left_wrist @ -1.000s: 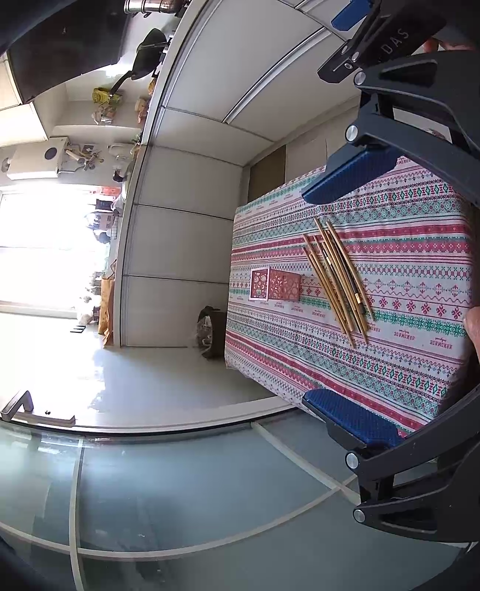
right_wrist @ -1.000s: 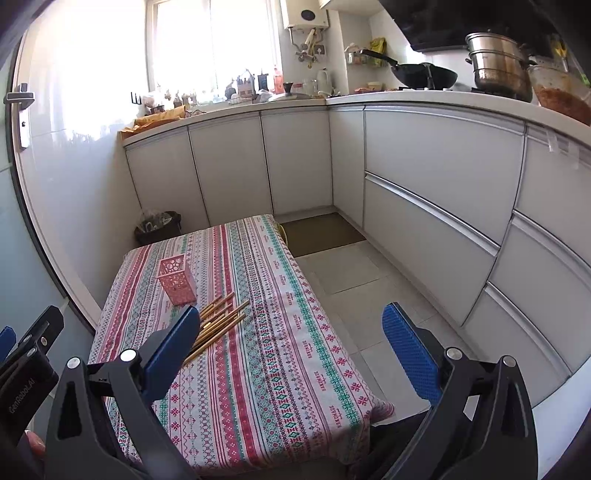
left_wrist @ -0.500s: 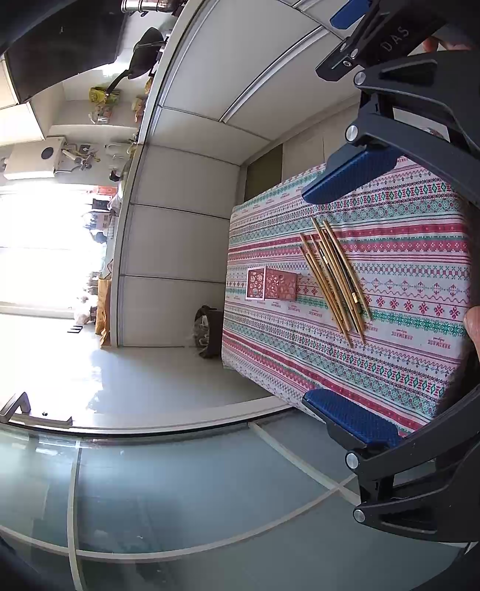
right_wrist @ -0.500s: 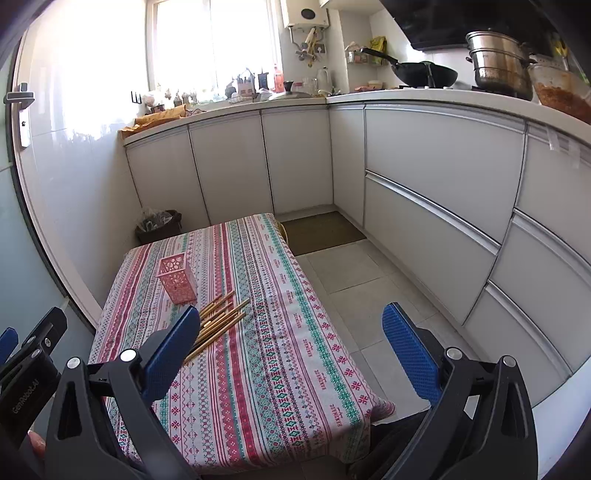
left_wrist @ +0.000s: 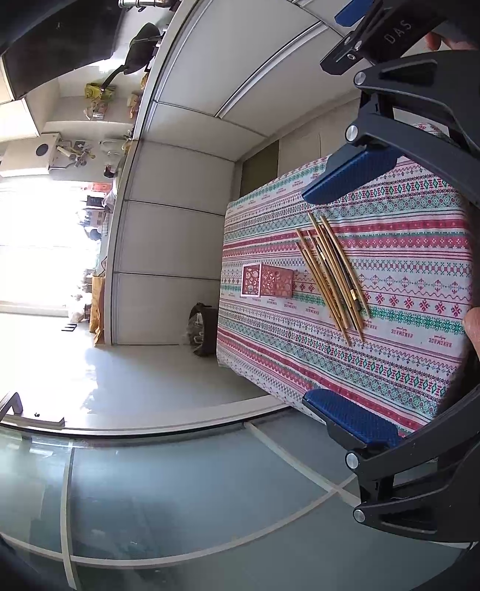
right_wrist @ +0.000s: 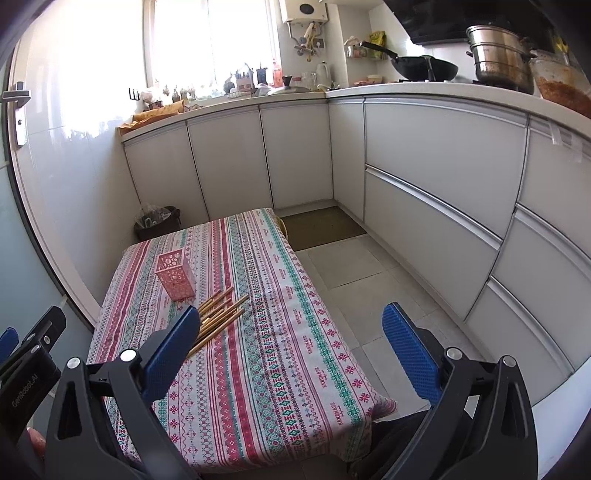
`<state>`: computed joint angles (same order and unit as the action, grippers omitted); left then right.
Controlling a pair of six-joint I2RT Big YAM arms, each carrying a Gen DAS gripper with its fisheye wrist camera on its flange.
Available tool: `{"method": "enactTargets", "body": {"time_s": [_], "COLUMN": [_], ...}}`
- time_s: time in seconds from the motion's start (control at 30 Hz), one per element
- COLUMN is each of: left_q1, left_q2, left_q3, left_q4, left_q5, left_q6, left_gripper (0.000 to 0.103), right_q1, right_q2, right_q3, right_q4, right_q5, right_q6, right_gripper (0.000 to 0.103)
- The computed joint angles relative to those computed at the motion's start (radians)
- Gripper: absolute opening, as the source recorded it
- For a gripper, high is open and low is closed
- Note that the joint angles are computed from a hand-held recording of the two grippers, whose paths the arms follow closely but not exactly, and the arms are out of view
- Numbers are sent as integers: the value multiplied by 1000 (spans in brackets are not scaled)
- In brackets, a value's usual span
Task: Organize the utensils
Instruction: 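Reach the left tool into the chopstick pile and close on one chopstick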
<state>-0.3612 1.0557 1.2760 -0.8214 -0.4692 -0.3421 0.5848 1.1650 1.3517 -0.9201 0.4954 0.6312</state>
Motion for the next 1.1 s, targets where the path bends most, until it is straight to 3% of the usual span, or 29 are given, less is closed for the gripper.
{"method": "enactTargets", "body": {"time_s": [0.07, 0.13, 0.2, 0.27, 0.33, 0.4, 0.43, 0.53, 0.67, 0.73, 0.8, 0.87, 1.0, 1.1], "left_q1": [28, 61, 105, 140, 167, 188, 191, 185, 194, 209, 220, 224, 227, 226], "left_q2": [33, 91, 171, 283, 424, 590, 667, 867, 1062, 1119, 1134, 1133, 1146, 1136], "left_q3": [18, 55, 118, 219, 356, 528, 608, 824, 1058, 1127, 1132, 1110, 1106, 1068], "left_q4": [1, -10, -51, -140, -274, -457, -530, -695, -842, -856, -821, -776, -738, -670], "left_q5": [31, 89, 214, 358, 481, 609, 639, 606, 498, 485, 480, 477, 479, 462], "left_q6": [20, 72, 117, 176, 219, 256, 266, 303, 336, 335, 324, 310, 253, 199], "left_gripper": [96, 96, 96, 96, 96, 96, 96, 96, 95, 87, 78, 76, 72, 61], "right_q1": [-52, -129, -211, -291, -337, -360, -366, -382, -406, -418, -429, -426, -405, -402], "right_q2": [11, 30, 63, 127, 192, 255, 277, 346, 417, 457, 492, 512, 520, 527], "right_q3": [-3, -20, -40, -47, -40, -12, 2, 47, 76, 94, 107, 122, 147, 153], "right_q4": [3, 16, 40, 54, 63, 57, 50, 37, 22, -7, -20, -26, -40, -41], "right_q5": [-104, -271, -472, -681, -805, -838, -835, -831, -823, -859, -973, -1032, -1048, -1058], "right_q6": [34, 99, 168, 225, 251, 247, 238, 203, 147, 130, 133, 121, 83, 80], "right_gripper": [96, 96, 96, 96, 96, 96, 96, 96, 96, 96, 96, 96, 96, 96]}}
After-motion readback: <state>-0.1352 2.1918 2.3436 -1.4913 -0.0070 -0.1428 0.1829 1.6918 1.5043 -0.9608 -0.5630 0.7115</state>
